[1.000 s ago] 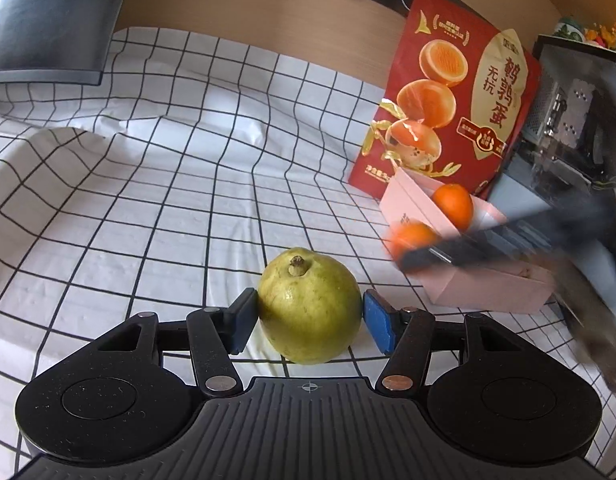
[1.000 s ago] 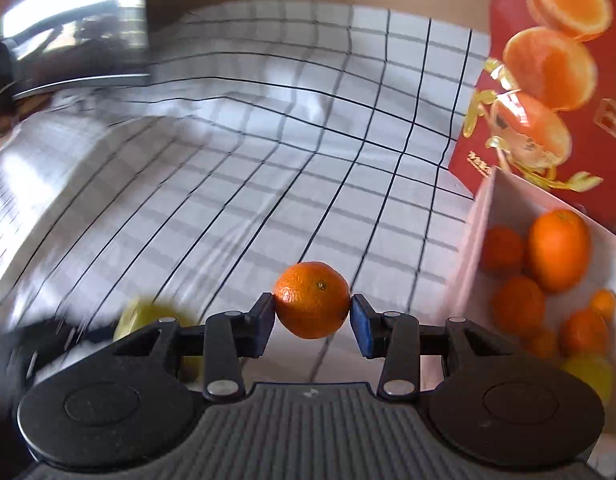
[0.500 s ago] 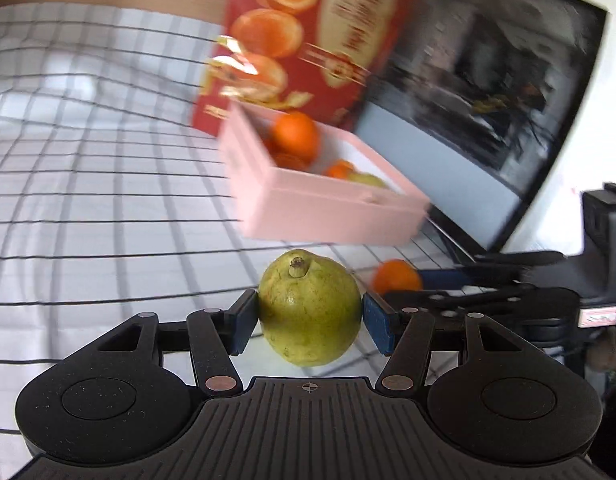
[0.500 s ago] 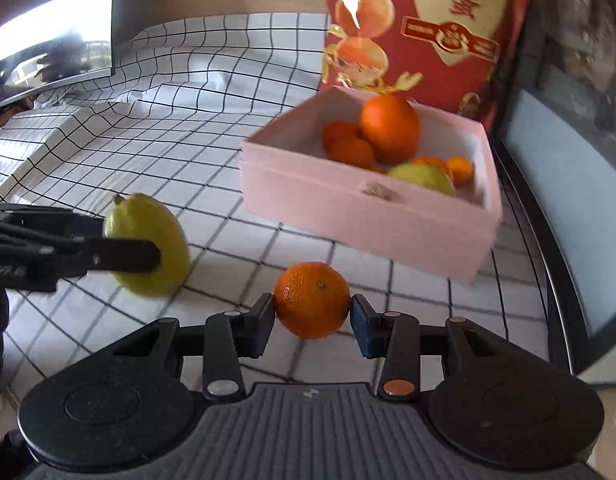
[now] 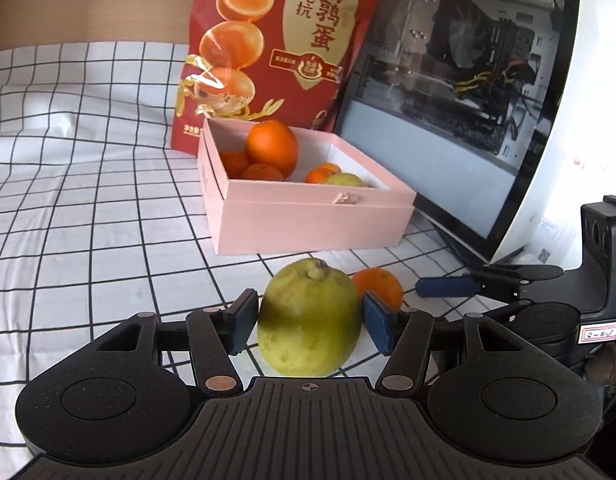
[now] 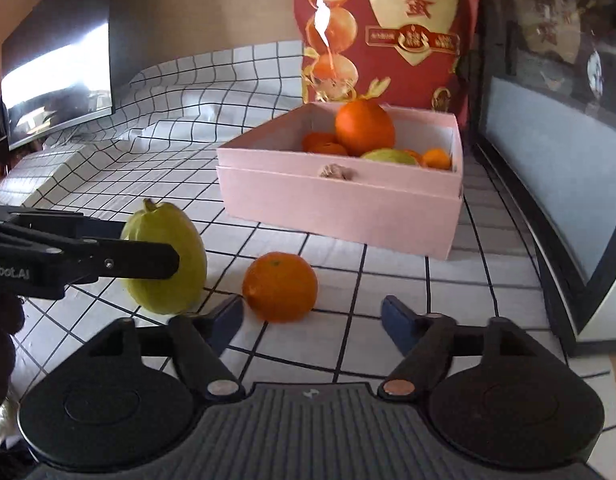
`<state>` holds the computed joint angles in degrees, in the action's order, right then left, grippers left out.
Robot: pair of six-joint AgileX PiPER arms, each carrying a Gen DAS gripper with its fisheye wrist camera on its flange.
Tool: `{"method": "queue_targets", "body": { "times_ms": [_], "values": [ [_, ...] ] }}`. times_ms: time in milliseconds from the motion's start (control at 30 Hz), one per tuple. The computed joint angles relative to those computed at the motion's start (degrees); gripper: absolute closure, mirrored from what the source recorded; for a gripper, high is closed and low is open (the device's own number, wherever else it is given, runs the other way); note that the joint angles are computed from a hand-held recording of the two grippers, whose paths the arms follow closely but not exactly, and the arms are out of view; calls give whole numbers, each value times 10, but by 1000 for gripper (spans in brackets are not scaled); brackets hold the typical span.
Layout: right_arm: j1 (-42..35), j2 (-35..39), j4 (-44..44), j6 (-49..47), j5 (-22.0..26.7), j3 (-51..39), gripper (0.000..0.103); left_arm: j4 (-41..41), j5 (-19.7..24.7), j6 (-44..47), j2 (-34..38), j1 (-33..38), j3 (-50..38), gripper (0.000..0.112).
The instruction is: Organize fruits
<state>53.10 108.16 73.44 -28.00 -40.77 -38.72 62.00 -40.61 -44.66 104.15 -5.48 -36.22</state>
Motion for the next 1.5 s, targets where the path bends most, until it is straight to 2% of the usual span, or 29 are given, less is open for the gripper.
{"method": "queue_targets", "body": {
  "times_ms": [100,267,367,600,733,867,1100,1200,1500],
  "values": [
    [-4,3,13,-10,9,-6,23,-34,25,16,6,-20,-5,49],
    [9,17,77,-85,1,-33,22,-23,17,-3,32,-20,-24,47],
    [9,22,111,-122,3,-48,15,-14,2,-1,42,-13,-27,48],
    [-13,13,143,-175,43,-58,0,30,-17,-35,52,6,-38,48],
    [-20,7,165,-206,57,-62,0,15,-12,-15,47,0,-31,48],
    [-19,7,147,-191,54,-56,0,28,-18,-27,46,10,-31,49],
    [-17,5,116,-163,51,-45,0,-38,30,15,14,20,-8,49],
    [-17,7,124,-170,51,-49,0,-23,24,-5,20,32,-14,49],
    [-37,25,158,-224,73,-94,0,-49,17,9,25,27,-10,48]
  ]
}}
